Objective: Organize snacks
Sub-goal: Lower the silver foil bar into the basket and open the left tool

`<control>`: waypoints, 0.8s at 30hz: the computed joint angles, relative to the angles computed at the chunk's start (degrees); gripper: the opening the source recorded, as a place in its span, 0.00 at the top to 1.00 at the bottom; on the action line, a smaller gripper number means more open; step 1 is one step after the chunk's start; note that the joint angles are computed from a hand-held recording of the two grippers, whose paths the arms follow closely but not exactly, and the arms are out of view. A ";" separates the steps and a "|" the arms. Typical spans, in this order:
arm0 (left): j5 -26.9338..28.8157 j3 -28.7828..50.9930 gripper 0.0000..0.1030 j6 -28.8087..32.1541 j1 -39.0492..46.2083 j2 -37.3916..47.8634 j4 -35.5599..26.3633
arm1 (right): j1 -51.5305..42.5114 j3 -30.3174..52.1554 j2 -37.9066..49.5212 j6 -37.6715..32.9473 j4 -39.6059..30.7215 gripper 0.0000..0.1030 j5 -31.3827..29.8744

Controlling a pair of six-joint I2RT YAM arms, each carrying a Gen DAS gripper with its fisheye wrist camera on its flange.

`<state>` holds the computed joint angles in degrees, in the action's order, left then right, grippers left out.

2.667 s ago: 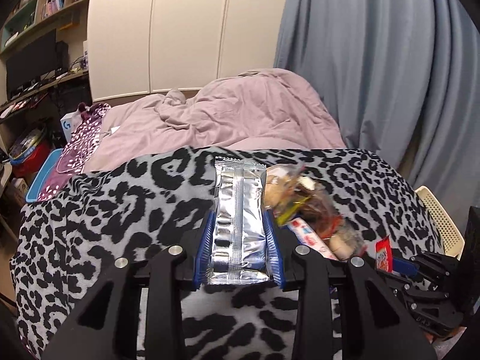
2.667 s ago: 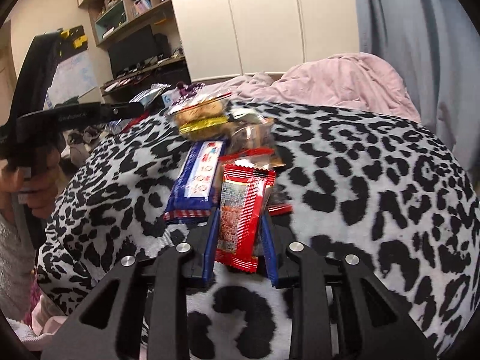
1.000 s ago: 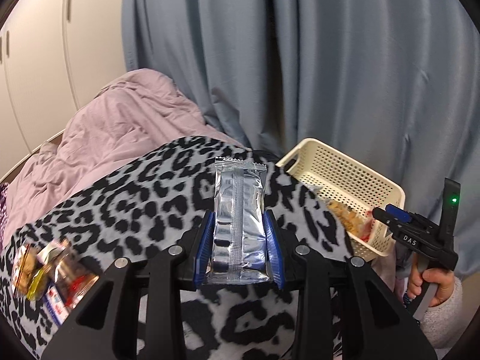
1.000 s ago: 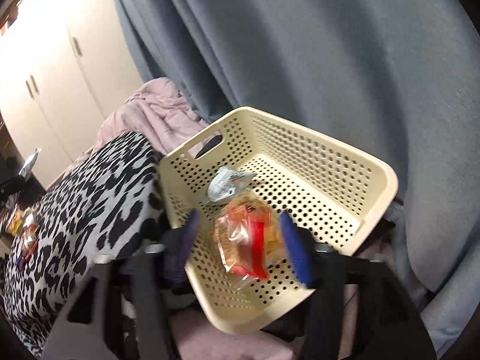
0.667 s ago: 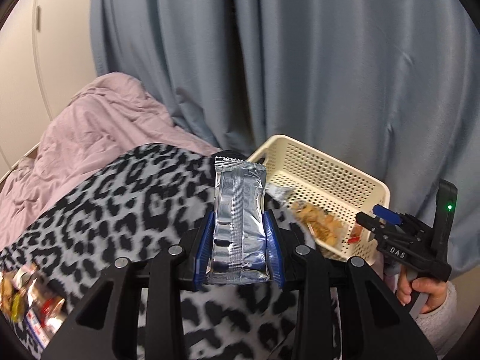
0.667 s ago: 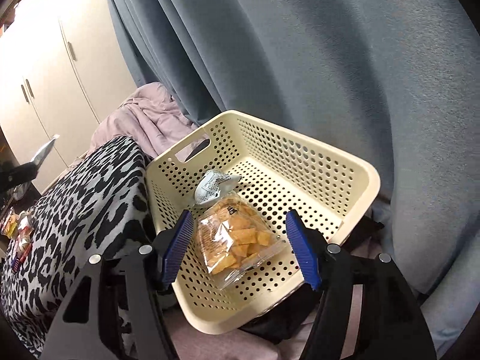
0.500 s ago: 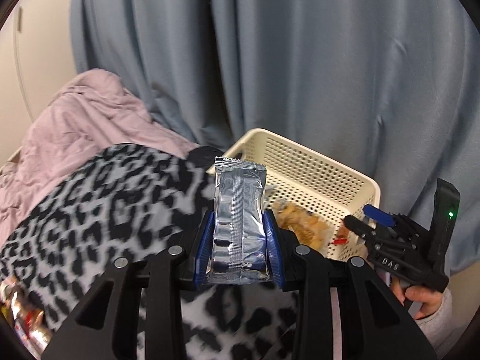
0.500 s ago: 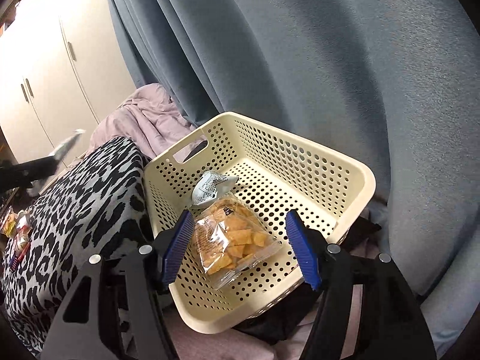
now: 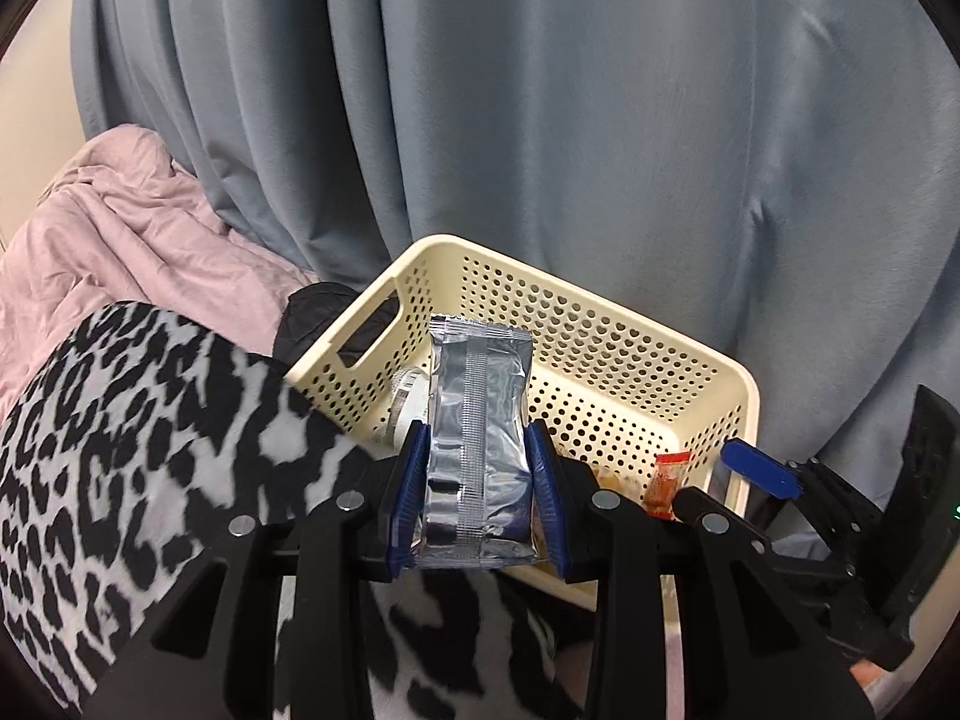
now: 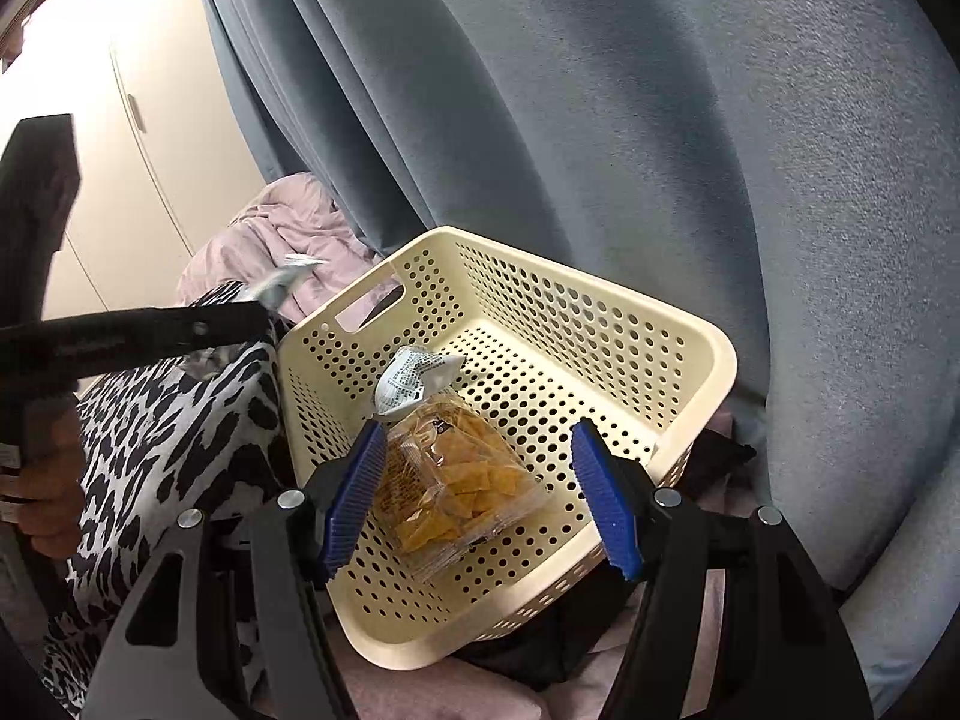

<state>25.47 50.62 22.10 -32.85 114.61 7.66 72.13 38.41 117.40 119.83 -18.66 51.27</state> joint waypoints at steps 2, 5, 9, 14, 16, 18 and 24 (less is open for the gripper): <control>-0.77 1.30 0.56 -0.78 -0.88 1.43 -0.13 | -0.17 0.03 0.04 -0.14 0.29 0.36 0.00; -0.31 0.89 0.16 -2.75 -0.47 1.68 2.67 | -0.48 -0.20 -0.16 -0.88 0.92 0.36 0.13; 0.17 1.53 0.16 -2.75 0.95 1.18 1.27 | -1.14 -0.34 -0.19 -2.30 2.05 0.36 0.23; -0.52 0.43 0.13 -1.94 2.74 -0.13 1.91 | -1.86 -0.21 -0.37 -4.46 3.79 0.36 0.52; -0.83 -0.38 0.09 -1.89 3.20 -0.94 2.40 | -1.94 0.15 -0.48 -5.35 3.89 0.36 0.73; -1.30 -1.29 0.07 -1.78 3.42 -1.99 2.82 | -2.09 0.53 -0.78 -6.38 3.79 0.36 1.02; -4.08 -4.22 0.05 -1.51 4.39 -5.07 4.86 | -1.95 1.57 -1.34 -6.87 2.18 0.30 1.85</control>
